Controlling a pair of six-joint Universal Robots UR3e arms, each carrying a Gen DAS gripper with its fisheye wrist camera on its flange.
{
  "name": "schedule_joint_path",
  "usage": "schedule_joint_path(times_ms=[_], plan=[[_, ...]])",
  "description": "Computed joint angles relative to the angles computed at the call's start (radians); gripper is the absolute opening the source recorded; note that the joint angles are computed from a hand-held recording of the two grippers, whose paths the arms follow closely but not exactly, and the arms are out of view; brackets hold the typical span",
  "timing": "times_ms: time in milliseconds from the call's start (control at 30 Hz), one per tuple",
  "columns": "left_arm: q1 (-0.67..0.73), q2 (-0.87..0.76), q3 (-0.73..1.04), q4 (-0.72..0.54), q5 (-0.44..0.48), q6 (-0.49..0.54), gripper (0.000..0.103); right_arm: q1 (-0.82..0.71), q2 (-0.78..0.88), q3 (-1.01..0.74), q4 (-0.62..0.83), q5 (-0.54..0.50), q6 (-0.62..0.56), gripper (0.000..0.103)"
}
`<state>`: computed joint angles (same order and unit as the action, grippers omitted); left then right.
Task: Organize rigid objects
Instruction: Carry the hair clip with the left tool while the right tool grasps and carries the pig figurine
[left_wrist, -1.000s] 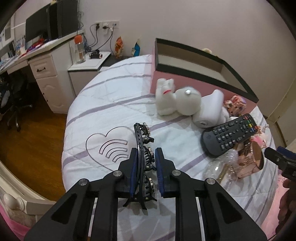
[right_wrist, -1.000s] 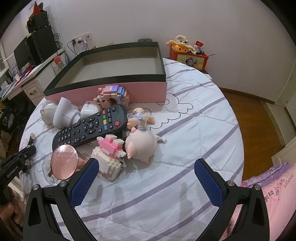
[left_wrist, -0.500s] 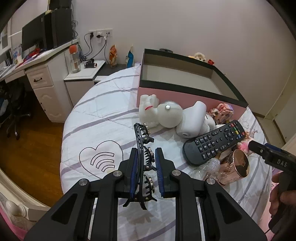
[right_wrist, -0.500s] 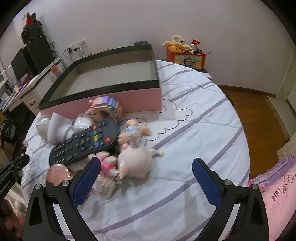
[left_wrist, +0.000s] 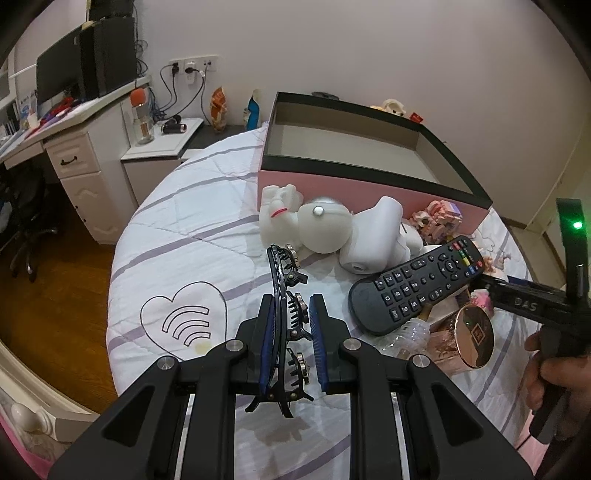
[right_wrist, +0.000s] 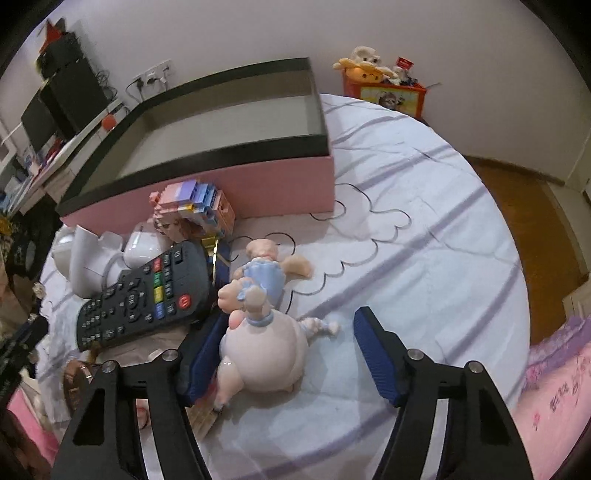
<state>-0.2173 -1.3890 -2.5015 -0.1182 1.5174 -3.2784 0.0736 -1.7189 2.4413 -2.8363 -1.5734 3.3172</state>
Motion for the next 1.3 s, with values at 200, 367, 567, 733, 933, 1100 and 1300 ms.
schedule_joint_path(times_ms=[200,367,567,733,933,1100,1300], plan=[[-0.014,0.006,0.011,-0.009,0.009,-0.007,0.018,-0.039,-0.101,0.071,0.008,0.041,-0.035,0.061],[-0.022,0.028,0.033,-0.033,0.004,-0.002,0.019,-0.067,-0.254,0.106,0.101,0.065,-0.047,0.061],[0.000,0.040,0.131,-0.092,-0.035,0.026,0.019,-0.085,-0.400,0.029,0.244,0.091,-0.073,0.061],[0.024,-0.049,0.347,-0.163,-0.082,0.066,0.019,-0.037,-0.255,-0.167,0.225,0.076,-0.090,0.061],[0.009,-0.372,0.801,-0.305,-0.095,0.079,0.019,-0.028,0.098,-0.507,0.199,0.112,-0.111,0.061],[-0.019,-0.716,1.285,-0.538,-0.067,0.092,0.019,-0.028,0.410,-0.846,0.302,0.123,-0.112,0.062],[-0.048,-1.121,1.913,-0.878,-0.029,0.095,0.019,-0.041,0.695,-1.168,0.464,0.114,-0.111,0.062]])
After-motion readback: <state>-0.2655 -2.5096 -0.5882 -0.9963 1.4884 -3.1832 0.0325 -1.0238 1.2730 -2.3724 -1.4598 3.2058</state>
